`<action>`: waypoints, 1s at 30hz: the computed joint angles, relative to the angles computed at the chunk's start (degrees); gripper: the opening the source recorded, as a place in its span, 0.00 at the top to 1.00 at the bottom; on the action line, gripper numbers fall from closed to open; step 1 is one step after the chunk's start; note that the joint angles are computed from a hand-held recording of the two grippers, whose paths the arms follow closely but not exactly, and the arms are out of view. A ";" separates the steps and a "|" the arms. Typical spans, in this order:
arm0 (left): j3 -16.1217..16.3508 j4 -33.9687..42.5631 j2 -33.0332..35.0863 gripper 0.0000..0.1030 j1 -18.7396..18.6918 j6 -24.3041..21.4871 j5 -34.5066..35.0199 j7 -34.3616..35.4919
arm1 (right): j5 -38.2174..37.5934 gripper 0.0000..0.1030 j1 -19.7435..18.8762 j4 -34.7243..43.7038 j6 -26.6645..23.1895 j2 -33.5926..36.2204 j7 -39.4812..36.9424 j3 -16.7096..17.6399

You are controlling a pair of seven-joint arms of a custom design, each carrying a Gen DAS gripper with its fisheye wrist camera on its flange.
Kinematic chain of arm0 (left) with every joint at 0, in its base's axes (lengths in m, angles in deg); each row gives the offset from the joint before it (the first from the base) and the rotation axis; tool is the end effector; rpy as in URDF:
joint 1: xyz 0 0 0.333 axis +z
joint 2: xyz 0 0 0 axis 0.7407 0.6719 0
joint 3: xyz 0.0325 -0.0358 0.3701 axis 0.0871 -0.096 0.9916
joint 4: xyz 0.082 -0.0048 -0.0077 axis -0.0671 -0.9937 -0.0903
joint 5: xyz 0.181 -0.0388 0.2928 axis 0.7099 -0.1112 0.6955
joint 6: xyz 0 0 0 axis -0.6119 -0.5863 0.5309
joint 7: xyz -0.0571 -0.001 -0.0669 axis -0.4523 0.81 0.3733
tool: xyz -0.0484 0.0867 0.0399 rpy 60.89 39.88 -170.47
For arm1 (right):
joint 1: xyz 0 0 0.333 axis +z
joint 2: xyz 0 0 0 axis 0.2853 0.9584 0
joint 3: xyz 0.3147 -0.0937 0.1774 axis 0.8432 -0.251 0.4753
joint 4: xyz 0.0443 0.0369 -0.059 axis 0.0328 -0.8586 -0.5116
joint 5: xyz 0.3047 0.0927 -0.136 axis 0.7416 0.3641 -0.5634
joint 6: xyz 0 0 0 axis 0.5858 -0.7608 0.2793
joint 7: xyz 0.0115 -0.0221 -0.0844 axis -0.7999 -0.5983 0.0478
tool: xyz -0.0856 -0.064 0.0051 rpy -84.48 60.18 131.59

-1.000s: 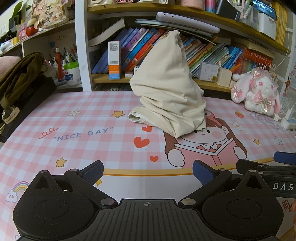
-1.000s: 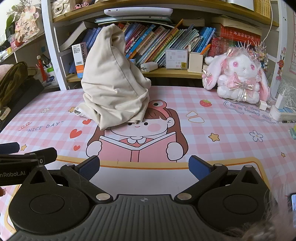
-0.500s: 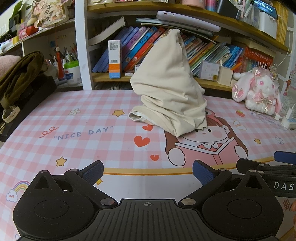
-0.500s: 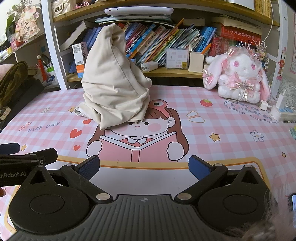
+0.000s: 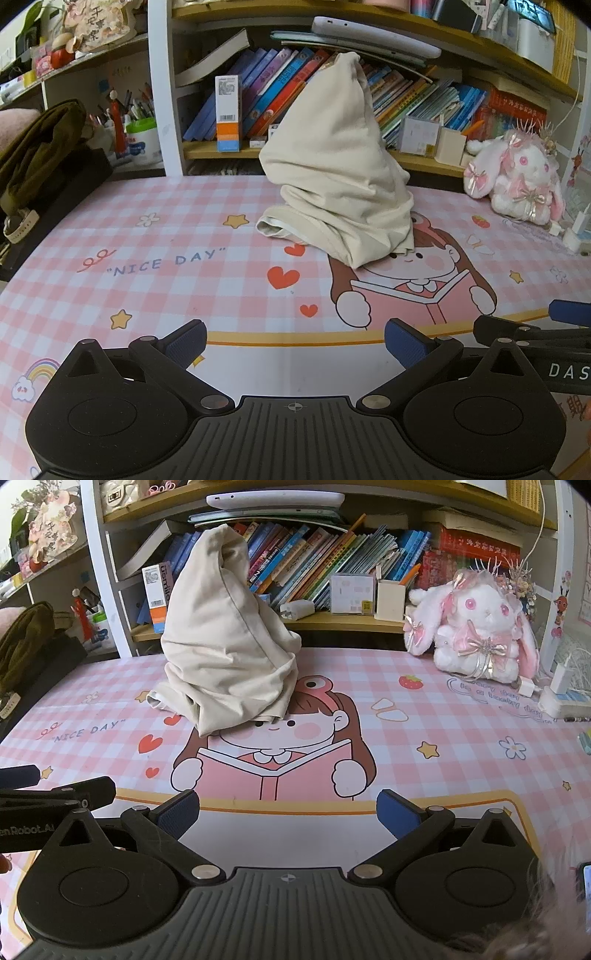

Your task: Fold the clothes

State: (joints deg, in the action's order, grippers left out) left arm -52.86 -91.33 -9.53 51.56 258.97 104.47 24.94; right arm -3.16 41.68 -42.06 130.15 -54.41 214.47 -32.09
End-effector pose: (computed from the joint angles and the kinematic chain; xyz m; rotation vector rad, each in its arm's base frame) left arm 0.4931 -0.1073 0.5288 -1.7223 1.7272 -0.8143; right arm 0.4830 0.3143 0.5248 -1.7269 1.6269 -0.6602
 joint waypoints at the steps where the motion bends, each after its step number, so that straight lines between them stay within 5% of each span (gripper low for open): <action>1: 0.05 -0.04 0.09 0.00 -0.02 0.23 -0.27 0.19 | 0.08 0.00 -0.01 -0.01 0.01 0.04 -0.09 0.01; 14: 1.96 0.03 2.63 0.00 -2.62 2.44 -15.66 14.17 | 4.72 0.00 -0.19 0.73 -1.38 1.41 -3.02 -0.21; 19: 2.31 0.04 4.11 0.00 -3.85 4.43 -28.04 25.26 | 7.63 0.00 -0.38 1.99 -0.81 2.84 -6.74 -0.41; 24: 7.84 1.62 5.65 0.00 -7.77 3.89 -25.80 22.46 | 10.82 0.00 -0.94 5.15 3.12 5.82 -17.43 -0.48; 27: 13.18 3.30 6.42 0.00 -10.91 2.15 -17.37 14.22 | 13.07 0.00 -0.61 9.26 3.98 9.14 -27.78 -0.04; 30: 14.17 3.11 6.84 0.00 -9.75 3.62 -15.75 11.93 | 17.09 0.00 -1.04 14.21 4.13 13.15 -38.90 1.59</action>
State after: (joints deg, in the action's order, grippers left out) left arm -38.69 -88.22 -2.69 41.81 262.59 88.72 36.87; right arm 13.93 40.64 -27.85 134.29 -41.26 175.57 -30.51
